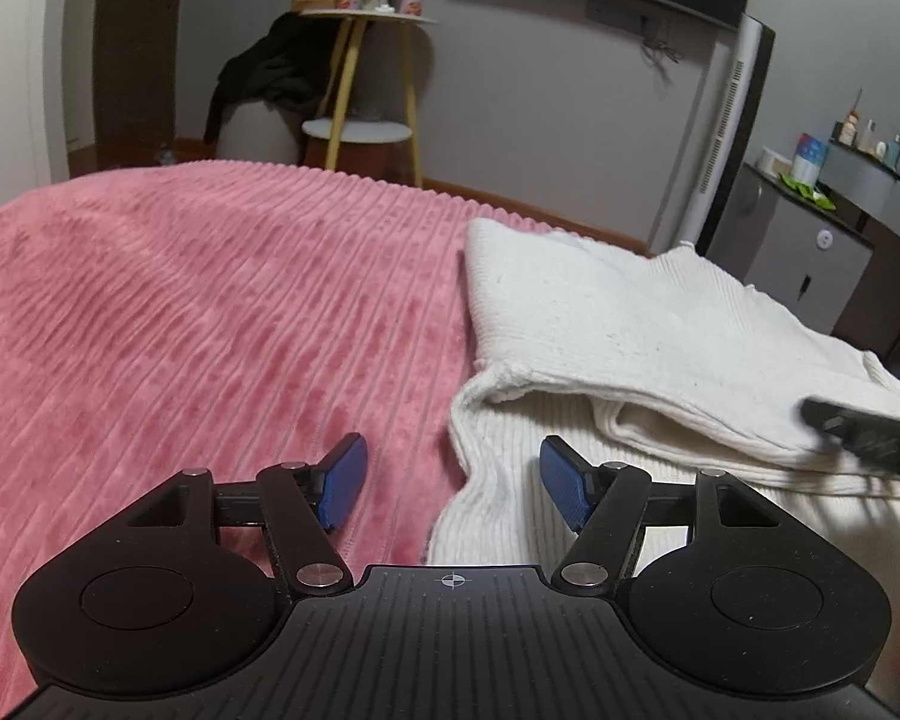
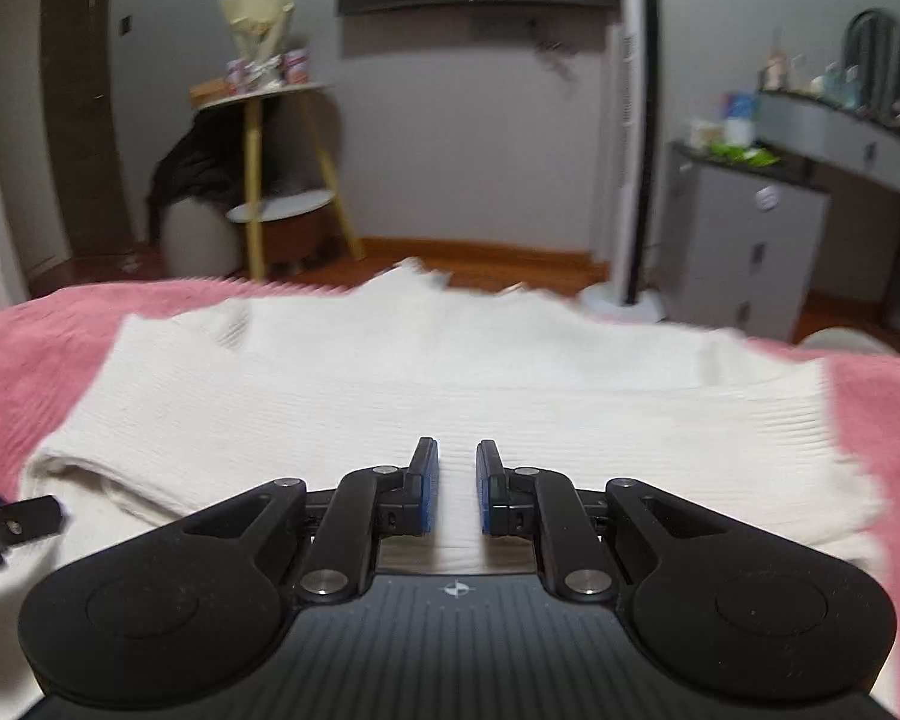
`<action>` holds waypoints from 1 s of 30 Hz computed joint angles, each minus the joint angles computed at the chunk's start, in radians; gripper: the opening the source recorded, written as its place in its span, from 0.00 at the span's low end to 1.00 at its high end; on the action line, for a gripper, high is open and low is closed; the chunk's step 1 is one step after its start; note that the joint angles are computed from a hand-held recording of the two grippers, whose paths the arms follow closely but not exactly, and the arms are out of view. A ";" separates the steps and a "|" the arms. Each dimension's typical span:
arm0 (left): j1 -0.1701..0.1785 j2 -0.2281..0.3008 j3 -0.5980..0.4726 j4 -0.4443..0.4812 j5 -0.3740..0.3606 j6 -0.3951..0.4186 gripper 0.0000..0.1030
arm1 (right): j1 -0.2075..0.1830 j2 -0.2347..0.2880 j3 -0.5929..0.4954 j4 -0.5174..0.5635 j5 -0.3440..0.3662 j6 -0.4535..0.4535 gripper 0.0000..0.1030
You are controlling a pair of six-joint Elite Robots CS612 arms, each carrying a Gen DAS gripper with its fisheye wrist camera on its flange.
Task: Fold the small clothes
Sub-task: 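Move the right tool to the side edge of the sweater body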
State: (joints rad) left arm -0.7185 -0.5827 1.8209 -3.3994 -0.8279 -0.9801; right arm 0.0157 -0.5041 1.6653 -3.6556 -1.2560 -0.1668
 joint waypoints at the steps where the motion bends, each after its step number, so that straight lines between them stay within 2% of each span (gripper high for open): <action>1: 0.000 0.001 0.000 -0.002 -0.002 0.001 0.68 | 0.008 0.006 -0.009 0.023 -0.009 -0.037 0.15; 3: 0.002 0.000 0.000 0.000 -0.004 -0.003 0.68 | 0.022 0.020 -0.011 -0.009 -0.047 -0.109 0.15; 5: 0.002 -0.002 0.002 0.008 -0.005 -0.011 0.68 | 0.020 0.011 0.003 -0.014 -0.039 -0.149 0.15; 9: 0.004 -0.003 0.005 -0.003 -0.013 -0.019 0.68 | 0.005 -0.005 0.060 -0.127 -0.084 -0.123 0.14; 11: 0.002 -0.002 0.004 0.002 -0.012 -0.014 0.69 | -0.002 0.001 0.073 -0.155 -0.148 -0.133 0.15; 12: 0.001 -0.002 0.003 0.008 -0.011 -0.008 0.70 | -0.011 0.003 0.070 -0.136 -0.161 -0.132 0.16; 15: -0.004 0.003 -0.006 0.034 0.002 0.028 0.71 | -0.040 0.007 0.061 -0.095 -0.096 -0.103 0.16; 17: -0.008 0.004 -0.007 0.047 0.012 0.047 0.71 | -0.024 -0.005 0.057 -0.058 -0.140 -0.162 0.16; 19: -0.008 -0.005 0.002 0.052 0.004 0.031 0.71 | -0.016 -0.028 0.087 -0.065 -0.171 -0.208 0.21; 22: -0.008 -0.021 0.028 0.034 -0.023 -0.007 0.71 | -0.041 -0.075 0.168 -0.053 -0.147 -0.190 0.33; 25: -0.014 -0.036 0.048 0.061 -0.027 -0.043 0.71 | -0.079 -0.106 0.249 -0.049 -0.154 -0.147 0.35; 30: -0.030 -0.068 0.085 0.082 -0.072 -0.101 0.71 | -0.137 -0.153 0.355 -0.069 -0.118 -0.035 0.37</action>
State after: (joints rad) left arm -0.7485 -0.6508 1.9059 -3.3174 -0.9001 -1.0815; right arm -0.1211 -0.6570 2.0205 -3.7247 -1.3740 -0.2020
